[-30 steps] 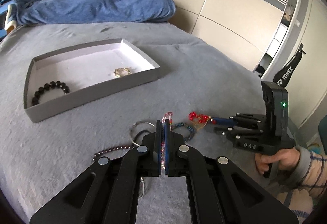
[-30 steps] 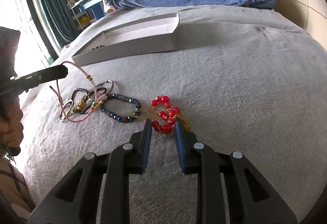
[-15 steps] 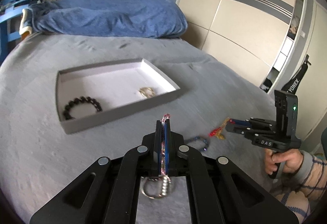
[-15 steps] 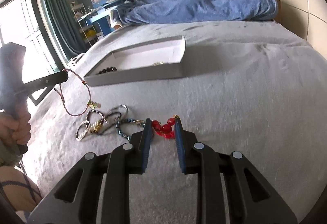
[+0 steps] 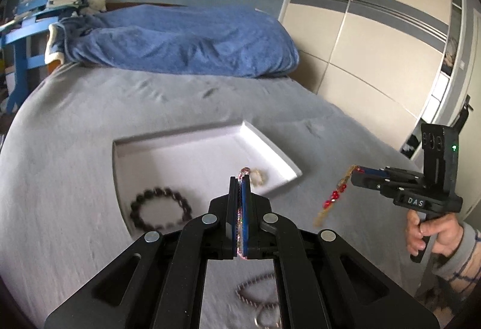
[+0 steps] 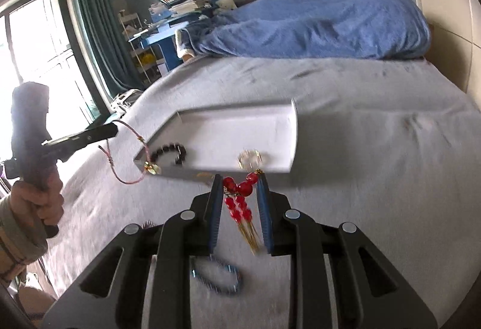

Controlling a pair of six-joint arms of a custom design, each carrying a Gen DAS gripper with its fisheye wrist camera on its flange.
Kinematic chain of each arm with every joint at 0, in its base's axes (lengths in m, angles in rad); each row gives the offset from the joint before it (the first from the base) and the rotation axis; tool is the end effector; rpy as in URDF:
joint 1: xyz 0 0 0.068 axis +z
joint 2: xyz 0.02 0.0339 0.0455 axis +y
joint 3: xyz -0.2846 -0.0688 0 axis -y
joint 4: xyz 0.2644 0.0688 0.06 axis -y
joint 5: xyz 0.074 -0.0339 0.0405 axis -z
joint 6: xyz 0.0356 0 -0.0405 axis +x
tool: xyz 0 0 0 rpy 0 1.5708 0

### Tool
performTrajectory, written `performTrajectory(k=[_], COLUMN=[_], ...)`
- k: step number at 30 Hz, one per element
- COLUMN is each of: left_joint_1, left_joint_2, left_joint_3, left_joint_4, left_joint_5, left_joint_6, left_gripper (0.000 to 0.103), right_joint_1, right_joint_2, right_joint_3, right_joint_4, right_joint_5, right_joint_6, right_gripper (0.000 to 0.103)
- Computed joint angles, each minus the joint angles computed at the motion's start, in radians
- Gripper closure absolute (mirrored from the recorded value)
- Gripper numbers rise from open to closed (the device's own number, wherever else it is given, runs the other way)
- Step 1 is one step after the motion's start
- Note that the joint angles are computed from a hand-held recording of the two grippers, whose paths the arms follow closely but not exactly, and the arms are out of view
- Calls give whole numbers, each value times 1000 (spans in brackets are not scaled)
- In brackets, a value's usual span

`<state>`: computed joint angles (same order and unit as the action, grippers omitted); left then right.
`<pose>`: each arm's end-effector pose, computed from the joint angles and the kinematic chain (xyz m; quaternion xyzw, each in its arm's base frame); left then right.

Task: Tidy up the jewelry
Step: 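Carry both pieces over the tray and open both tools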

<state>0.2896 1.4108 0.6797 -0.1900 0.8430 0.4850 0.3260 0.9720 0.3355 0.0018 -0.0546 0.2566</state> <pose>0.2670 0.0518 0.1848 0.2143 0.8479 -0.2490 0.4161 0.1851 0.0646 0.1747 -0.0433 0.8912 0.1529 0.4250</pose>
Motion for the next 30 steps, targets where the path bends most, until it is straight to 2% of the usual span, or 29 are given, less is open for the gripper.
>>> performTrajectory(k=[9,14,24,30], left_joint_1=[-109,-158,-238,-272], left_joint_2=[157,263,462,527], left_joint_3=[142,202,314,341], left_joint_4=[165,217,231,205], left_joint_5=[-85,-152,-334,-433], left_joint_6=[-253,-327,-337,-290], left_gripper=[100,100,100,100], right_joint_1=[-55,-75,-71,-69], right_joint_2=[341,504,782,915], right_joint_3=[304,436,596,661], right_joint_4=[50,47,69,23], right_joint_5=[-51,-46,0,20], right_joint_6=[-65,-86,-75,-81], right_gripper=[80,80,80,80])
